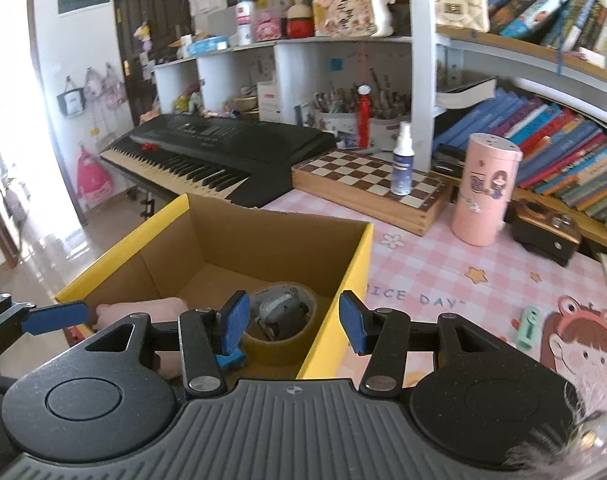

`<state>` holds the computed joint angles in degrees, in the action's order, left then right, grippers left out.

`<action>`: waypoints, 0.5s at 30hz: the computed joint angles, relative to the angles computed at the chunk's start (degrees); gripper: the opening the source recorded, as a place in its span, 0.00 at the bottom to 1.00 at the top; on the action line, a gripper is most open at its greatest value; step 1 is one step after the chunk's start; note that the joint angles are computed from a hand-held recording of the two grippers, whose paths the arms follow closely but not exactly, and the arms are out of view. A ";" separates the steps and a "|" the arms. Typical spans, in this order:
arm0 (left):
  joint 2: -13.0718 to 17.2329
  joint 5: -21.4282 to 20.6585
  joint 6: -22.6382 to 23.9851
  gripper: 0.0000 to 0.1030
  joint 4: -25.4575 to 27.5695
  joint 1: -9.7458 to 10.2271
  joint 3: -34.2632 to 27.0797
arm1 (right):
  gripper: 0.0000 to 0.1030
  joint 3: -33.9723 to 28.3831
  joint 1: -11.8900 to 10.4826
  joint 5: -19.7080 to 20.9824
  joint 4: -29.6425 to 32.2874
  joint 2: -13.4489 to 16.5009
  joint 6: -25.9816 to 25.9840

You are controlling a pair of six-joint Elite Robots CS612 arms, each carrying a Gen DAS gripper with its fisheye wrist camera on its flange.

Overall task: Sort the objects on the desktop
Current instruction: 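Lift both tools out of the yellow box and move back toward the desk items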

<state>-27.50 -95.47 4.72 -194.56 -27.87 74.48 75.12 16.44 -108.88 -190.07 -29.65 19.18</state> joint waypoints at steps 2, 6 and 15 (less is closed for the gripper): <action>-0.31 -0.44 -0.51 0.76 -0.52 0.36 0.76 | 0.46 0.72 0.58 -1.43 -0.37 -0.27 0.86; -1.05 -1.33 -0.30 0.76 -1.71 1.09 2.65 | 0.46 2.20 1.93 -4.48 -0.75 -0.79 3.28; -2.43 -3.52 -0.02 0.76 -3.97 2.57 5.96 | 0.46 4.39 4.74 -9.99 0.25 -1.57 9.51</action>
<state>-29.93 -98.99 4.71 -198.53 -25.30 80.44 79.51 21.18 -118.87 -189.82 -31.22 28.69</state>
